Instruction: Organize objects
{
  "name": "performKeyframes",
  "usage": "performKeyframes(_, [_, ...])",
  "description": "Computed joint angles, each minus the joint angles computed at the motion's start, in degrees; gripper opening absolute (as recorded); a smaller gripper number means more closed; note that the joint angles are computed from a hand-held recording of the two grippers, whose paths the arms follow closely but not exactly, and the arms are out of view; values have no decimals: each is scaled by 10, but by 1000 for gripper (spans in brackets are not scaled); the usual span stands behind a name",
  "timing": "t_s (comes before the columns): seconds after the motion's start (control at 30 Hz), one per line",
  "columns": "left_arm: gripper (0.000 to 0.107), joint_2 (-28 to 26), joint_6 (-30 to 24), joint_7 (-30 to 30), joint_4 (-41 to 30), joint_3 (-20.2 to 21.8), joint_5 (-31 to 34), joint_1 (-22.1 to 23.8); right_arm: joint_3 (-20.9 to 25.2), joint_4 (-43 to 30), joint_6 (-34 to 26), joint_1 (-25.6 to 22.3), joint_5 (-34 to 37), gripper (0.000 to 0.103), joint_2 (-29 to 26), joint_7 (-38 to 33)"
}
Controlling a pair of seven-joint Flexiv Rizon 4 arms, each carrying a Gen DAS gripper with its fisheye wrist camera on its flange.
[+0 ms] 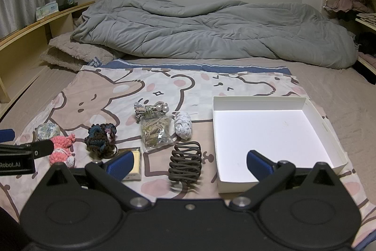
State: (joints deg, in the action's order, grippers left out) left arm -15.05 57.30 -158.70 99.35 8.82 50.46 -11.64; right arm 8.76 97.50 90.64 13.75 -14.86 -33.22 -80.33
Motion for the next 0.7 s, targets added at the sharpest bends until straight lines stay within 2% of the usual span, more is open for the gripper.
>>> performKeyframes(0.7, [103,0,0,3,2,0,-2,0,-5,-2,0,3,0,103,-2,5])
